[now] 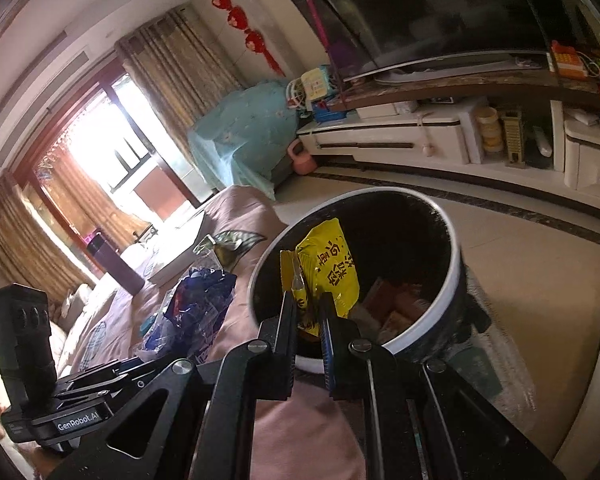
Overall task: Collect trash
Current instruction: 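Carry the blue bag and yellow packet over the bin and open both tools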
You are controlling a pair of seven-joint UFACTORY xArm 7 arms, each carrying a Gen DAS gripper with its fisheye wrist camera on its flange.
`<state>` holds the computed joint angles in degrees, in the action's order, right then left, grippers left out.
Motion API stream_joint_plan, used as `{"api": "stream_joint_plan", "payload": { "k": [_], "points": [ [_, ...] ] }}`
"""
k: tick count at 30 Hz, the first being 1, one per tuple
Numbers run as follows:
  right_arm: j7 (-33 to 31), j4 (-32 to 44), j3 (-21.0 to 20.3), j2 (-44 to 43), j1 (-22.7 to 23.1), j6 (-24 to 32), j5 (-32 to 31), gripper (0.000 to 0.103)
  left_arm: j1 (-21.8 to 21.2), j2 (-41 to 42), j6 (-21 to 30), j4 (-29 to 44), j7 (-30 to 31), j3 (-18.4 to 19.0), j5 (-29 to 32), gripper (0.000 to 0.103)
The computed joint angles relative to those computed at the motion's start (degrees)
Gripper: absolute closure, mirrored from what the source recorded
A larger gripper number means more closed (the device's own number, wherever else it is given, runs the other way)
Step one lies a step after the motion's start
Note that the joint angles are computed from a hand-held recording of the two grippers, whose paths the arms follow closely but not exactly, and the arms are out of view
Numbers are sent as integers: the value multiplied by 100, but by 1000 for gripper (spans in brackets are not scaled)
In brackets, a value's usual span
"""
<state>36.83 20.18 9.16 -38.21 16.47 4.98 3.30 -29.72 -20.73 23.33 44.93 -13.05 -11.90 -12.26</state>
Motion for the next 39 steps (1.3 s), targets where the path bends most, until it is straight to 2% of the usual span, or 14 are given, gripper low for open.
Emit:
{"api": "stream_joint_plan", "payload": {
  "k": [10,27,32,33,35,37,39],
  "points": [
    [-158,15,-170,7,-184,55,-25,92,37,666,196,673,16,-105,120,71],
    [-661,351,-402,516,-203,262,93,89,169,1433,363,1459,-223,-242,668,69],
    [-794,517,-390,672,-236,349,87,86,171,1527,417,1566,-283,-247,751,61],
    [-816,535,-403,689,-226,354,104,84,164,1517,430,1562,-250,-235,704,57],
    [-869,547,-451,701,-198,354,149,63,161,1476,412,1527,-215,-222,648,54],
    [-882,517,-453,656,-202,309,189,50,155,1398,349,1449,-173,-208,564,49],
    [-851,484,-405,599,-230,285,207,49,179,1280,278,1331,-238,-211,598,42]
  ]
}}
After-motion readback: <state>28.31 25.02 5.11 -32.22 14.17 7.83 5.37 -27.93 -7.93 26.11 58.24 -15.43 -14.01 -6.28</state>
